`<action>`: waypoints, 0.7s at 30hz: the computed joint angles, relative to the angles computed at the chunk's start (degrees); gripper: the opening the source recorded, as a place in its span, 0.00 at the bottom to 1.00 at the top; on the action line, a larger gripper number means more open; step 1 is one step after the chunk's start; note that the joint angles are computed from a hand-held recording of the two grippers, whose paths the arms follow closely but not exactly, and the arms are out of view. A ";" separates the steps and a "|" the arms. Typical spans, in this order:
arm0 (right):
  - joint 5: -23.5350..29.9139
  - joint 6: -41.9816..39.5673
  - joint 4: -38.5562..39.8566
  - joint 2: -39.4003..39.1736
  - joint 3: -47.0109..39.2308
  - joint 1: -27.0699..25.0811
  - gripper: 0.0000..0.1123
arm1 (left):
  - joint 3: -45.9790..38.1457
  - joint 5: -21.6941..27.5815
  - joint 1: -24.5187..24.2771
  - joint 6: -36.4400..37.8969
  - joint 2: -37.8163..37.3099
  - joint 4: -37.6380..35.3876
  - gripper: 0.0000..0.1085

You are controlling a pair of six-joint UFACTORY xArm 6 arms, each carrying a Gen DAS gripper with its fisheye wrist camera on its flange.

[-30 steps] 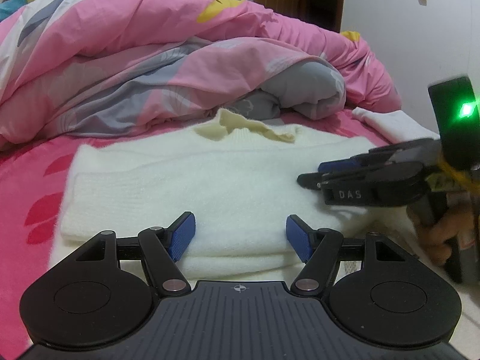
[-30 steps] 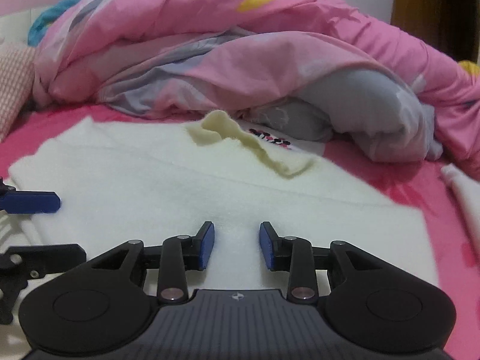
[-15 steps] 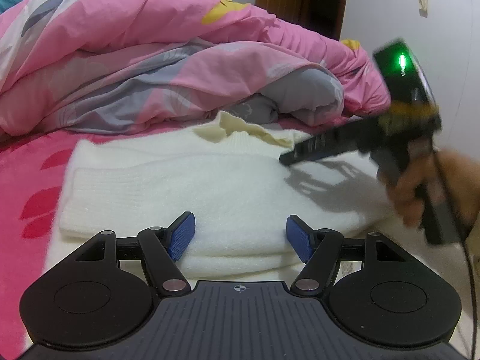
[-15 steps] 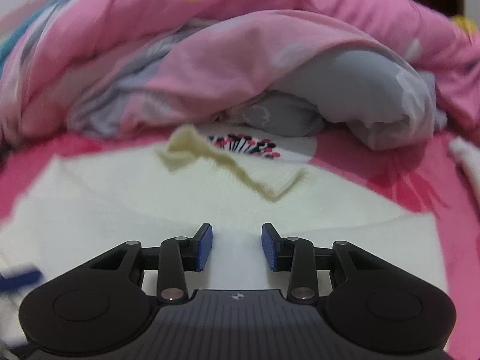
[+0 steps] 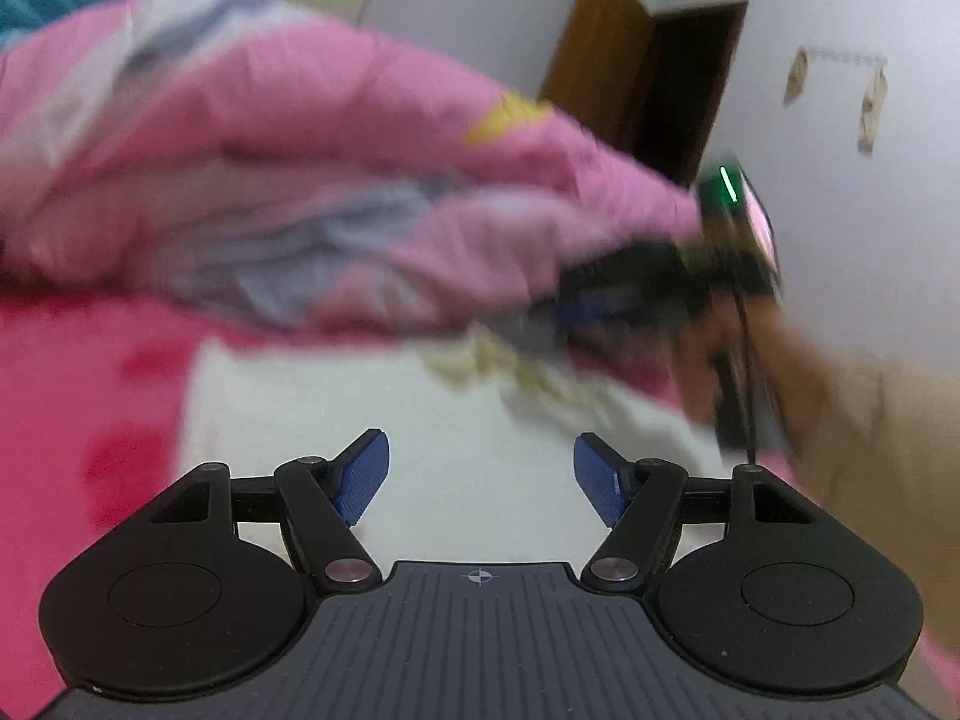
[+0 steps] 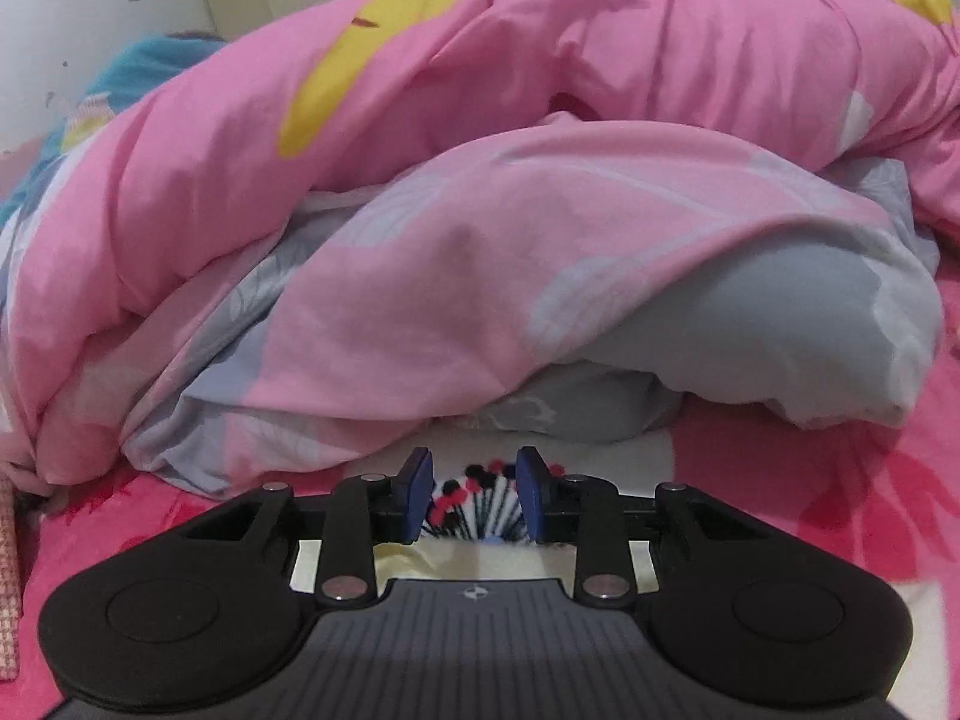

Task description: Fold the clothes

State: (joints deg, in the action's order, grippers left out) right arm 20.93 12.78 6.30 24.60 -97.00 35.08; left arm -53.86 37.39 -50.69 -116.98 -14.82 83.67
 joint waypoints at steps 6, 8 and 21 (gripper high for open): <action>3.10 -5.91 8.50 4.69 -5.39 -1.15 0.19 | -11.46 -5.78 9.47 17.78 11.15 -13.76 0.64; 5.53 -9.03 12.38 8.51 -10.57 -1.16 0.19 | -13.48 -6.45 10.90 19.41 13.80 -15.15 0.63; 8.23 -36.39 31.90 4.53 -3.98 0.66 0.16 | -25.88 -11.77 15.93 31.08 26.34 -22.48 0.64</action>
